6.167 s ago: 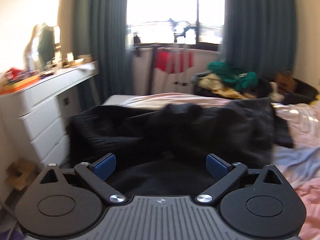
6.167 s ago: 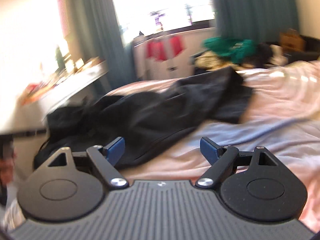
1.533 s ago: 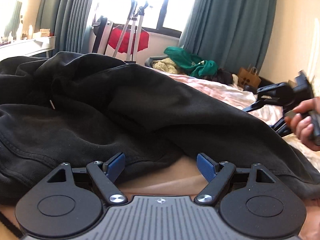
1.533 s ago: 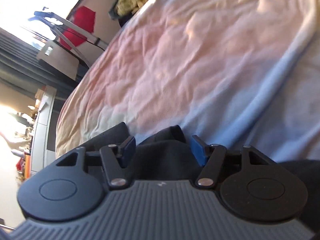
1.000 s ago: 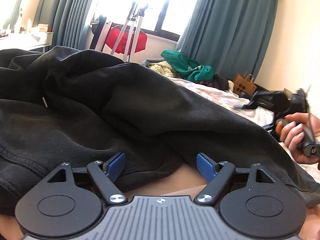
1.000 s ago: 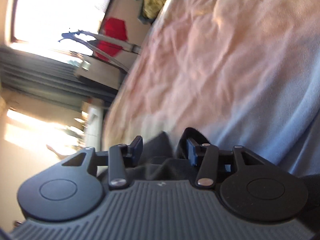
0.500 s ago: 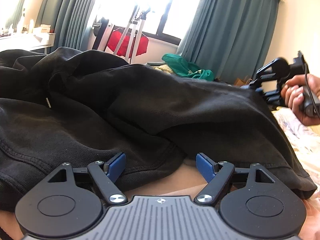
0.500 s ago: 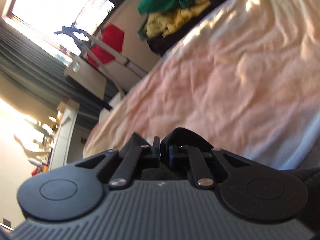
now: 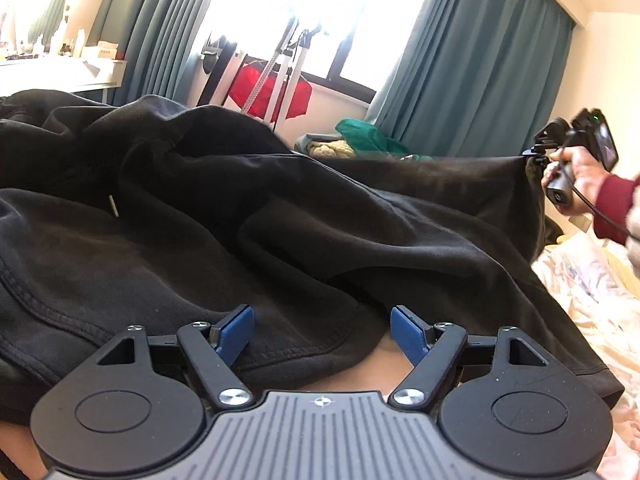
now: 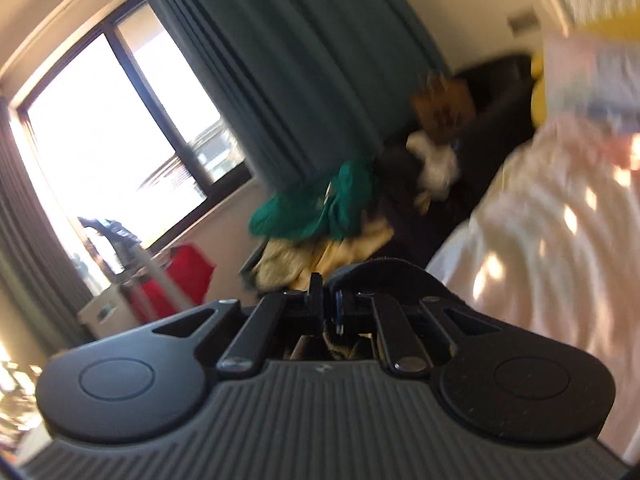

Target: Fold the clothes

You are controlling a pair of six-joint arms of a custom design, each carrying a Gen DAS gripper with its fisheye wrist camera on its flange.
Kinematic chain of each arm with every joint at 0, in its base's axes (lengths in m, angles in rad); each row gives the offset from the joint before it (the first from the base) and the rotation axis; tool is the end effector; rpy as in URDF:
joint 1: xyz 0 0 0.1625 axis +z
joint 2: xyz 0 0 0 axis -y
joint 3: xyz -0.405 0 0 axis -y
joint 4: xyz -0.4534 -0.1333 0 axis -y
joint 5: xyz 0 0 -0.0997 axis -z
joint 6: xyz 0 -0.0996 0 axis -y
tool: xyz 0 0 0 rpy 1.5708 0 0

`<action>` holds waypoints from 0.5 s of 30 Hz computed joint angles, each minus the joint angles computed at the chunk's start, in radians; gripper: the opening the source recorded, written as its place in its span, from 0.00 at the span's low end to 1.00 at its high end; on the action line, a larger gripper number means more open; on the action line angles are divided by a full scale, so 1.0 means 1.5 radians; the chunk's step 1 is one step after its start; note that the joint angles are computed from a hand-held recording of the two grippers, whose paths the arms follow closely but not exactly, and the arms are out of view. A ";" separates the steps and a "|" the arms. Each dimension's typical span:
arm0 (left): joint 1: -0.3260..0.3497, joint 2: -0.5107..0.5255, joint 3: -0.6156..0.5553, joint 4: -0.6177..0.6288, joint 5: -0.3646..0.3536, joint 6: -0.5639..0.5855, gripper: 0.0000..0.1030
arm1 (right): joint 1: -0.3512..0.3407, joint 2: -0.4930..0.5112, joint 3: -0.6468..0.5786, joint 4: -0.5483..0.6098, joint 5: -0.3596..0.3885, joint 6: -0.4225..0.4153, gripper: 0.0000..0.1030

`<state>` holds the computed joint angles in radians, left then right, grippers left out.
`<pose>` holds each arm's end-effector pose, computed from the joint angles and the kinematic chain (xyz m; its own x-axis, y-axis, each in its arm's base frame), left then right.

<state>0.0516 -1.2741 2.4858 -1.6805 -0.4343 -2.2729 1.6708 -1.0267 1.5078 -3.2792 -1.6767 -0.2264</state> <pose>-0.2735 -0.2381 0.0174 -0.8524 -0.3161 -0.4164 0.3091 0.3376 -0.8891 0.1959 -0.7225 0.3597 -0.9663 -0.0755 0.2460 -0.2571 0.3265 -0.9096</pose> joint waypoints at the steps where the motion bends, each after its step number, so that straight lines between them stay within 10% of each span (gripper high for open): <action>1: -0.001 -0.002 0.003 -0.002 0.001 -0.002 0.75 | 0.000 0.017 -0.020 0.002 -0.015 -0.011 0.09; 6: 0.010 -0.003 0.012 -0.028 0.008 0.009 0.75 | -0.029 0.048 -0.033 0.064 -0.040 -0.030 0.12; 11: 0.015 0.004 0.011 -0.030 0.012 0.024 0.75 | -0.053 -0.009 0.070 0.082 -0.034 0.013 0.65; 15: 0.008 -0.003 0.009 -0.015 0.007 0.007 0.75 | -0.066 -0.112 0.199 0.067 -0.017 0.045 0.65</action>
